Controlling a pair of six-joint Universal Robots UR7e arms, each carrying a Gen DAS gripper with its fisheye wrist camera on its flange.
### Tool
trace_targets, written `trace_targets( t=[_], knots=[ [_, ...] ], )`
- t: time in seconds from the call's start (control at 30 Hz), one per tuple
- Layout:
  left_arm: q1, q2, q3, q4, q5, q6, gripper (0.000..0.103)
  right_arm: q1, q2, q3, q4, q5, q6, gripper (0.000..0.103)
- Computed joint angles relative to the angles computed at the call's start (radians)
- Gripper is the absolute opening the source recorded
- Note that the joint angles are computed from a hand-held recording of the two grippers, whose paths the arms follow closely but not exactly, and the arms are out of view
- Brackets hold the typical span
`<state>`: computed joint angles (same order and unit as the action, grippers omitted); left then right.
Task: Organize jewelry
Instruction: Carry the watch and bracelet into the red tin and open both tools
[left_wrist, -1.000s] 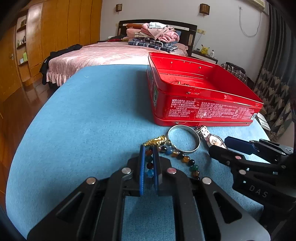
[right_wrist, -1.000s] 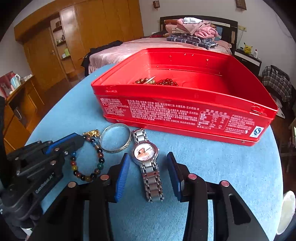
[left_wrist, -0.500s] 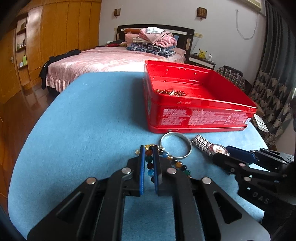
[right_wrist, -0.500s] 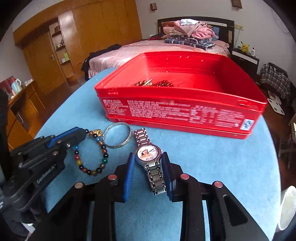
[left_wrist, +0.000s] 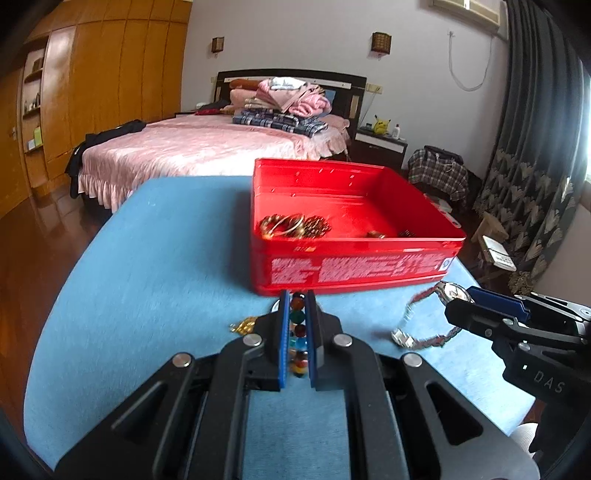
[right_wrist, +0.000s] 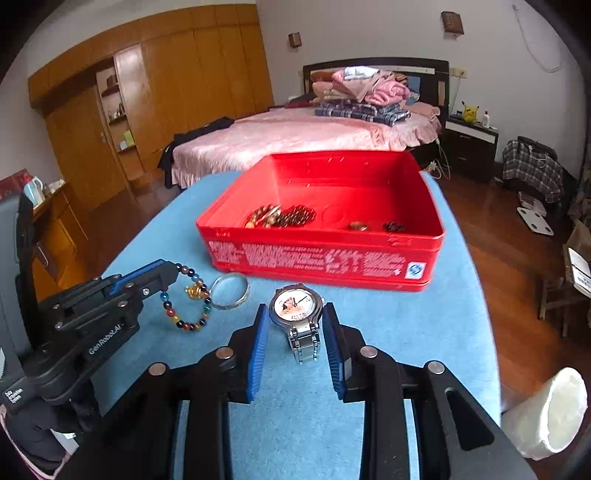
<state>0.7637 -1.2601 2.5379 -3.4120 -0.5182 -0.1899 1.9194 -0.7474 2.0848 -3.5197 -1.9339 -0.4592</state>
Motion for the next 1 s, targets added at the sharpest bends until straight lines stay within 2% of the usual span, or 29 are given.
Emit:
trace_targets(
  t=[0.2,0.43,0.73,1.0],
  knots=[
    [-0.026,0.023,-0.022,-0.039,0.009,0.034,0.007,-0.004,-0.032,0.006,-0.018,-0.004,-0.001,0.029],
    [-0.026,0.062,-0.093,-0.099,0.002,0.122,0.007,0.003,-0.043,-0.025,-0.027,0.001,-0.011,0.029],
    [0.011,0.125,-0.227,-0.185,-0.050,0.270,0.007,0.009,-0.034,-0.105,-0.041,0.027,-0.034,0.029],
    [0.076,0.213,-0.375,-0.229,-0.110,0.399,0.007,-0.011,0.023,-0.227,-0.019,0.063,-0.035,0.029]
  ],
)
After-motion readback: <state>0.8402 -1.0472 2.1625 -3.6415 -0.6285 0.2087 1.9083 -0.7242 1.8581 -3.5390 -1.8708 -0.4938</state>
